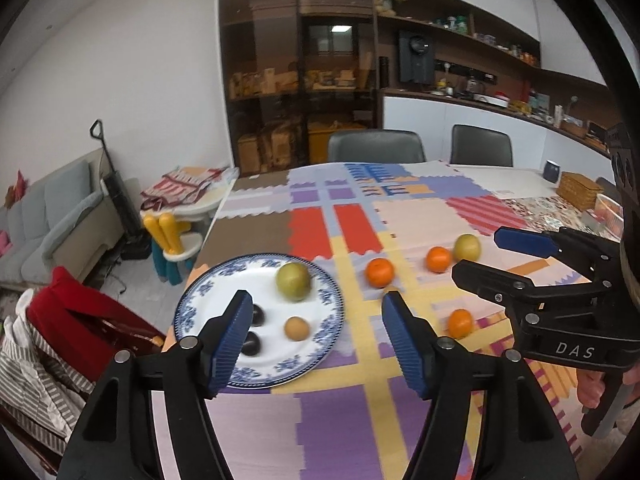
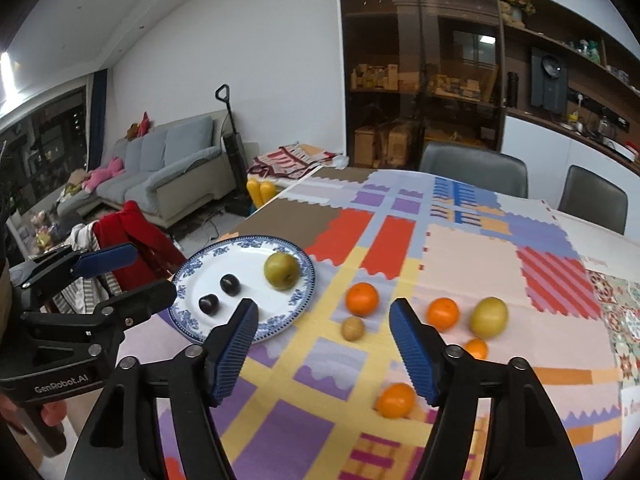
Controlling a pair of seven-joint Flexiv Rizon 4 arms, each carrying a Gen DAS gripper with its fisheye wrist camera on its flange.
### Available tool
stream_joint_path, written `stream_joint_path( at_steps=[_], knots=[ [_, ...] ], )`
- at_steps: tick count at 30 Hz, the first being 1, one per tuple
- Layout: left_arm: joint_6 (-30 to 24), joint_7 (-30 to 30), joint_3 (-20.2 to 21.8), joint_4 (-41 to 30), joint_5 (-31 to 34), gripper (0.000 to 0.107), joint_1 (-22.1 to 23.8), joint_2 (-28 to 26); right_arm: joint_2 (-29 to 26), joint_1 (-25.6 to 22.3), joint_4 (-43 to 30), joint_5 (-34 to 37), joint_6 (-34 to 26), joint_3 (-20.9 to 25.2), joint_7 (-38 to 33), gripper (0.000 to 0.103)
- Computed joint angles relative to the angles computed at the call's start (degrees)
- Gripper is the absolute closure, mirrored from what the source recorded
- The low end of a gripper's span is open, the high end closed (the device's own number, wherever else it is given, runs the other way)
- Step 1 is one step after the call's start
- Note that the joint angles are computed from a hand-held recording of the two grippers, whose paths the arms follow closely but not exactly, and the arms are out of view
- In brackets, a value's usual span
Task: Organize fruits
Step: 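Move both grippers back toward the oranges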
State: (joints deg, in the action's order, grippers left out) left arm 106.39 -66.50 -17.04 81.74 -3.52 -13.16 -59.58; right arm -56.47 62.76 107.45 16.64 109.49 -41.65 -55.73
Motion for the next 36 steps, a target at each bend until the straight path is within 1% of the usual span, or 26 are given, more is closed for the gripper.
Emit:
stream_joint_path(
  at_steps=[8, 13, 15, 17, 20, 23, 28, 33, 36],
  knots=[
    [0.2, 2.9, -3.2, -1.3, 3.8, 0.037, 0.7, -2.2, -1.3, 4.8, 5.3, 3.4, 0.3, -4.2, 0.6, 0.033],
    [0.2, 4.9, -4.8, -2.0, 5.4, 0.037, 1.1, -3.6, -1.8, 5.7, 7.4, 2.9, -0.3, -4.9, 1.5, 0.033],
    [0.0, 5.9, -6.1, -2.2, 6.3, 0.037, 1.7, -4.3, -1.9, 5.8, 7.9, 2.8, -0.3, -4.9, 1.9, 0.033],
    [-0.5, 6.5, -5.3, -2.8, 5.9, 0.037, 0.8, -4.6, -2.4, 6.0, 8.5, 3.0, -0.4, -5.1, 2.5, 0.033],
    [-1.7, 7.8, -6.1, -3.7, 5.7, 0.037, 0.6, -5.5, -3.0, 6.4, 9.3, 3.0, -0.9, -5.5, 3.5, 0.033],
    [-2.7, 8.8, -7.4, -4.5, 5.3, 0.037, 0.6, -6.5, -2.7, 5.7, 10.2, 2.3, -1.3, -5.1, 4.2, 0.033],
    [-4.8, 9.1, -7.2, -6.8, 2.6, 0.037, -1.6, -7.7, -1.6, 3.4, 11.6, 1.2, -0.2, -3.4, 3.8, 0.033],
    [-7.3, 8.4, -5.7, -9.4, -0.7, 0.037, -4.4, -8.8, -0.7, 0.4, 12.3, 1.2, 1.7, -1.1, 1.7, 0.033],
    [-9.5, 8.2, -4.6, -11.6, -2.6, 0.037, -6.3, -9.8, 0.1, -2.7, 12.0, 0.9, 3.0, 1.4, -0.3, 0.033]
  ],
)
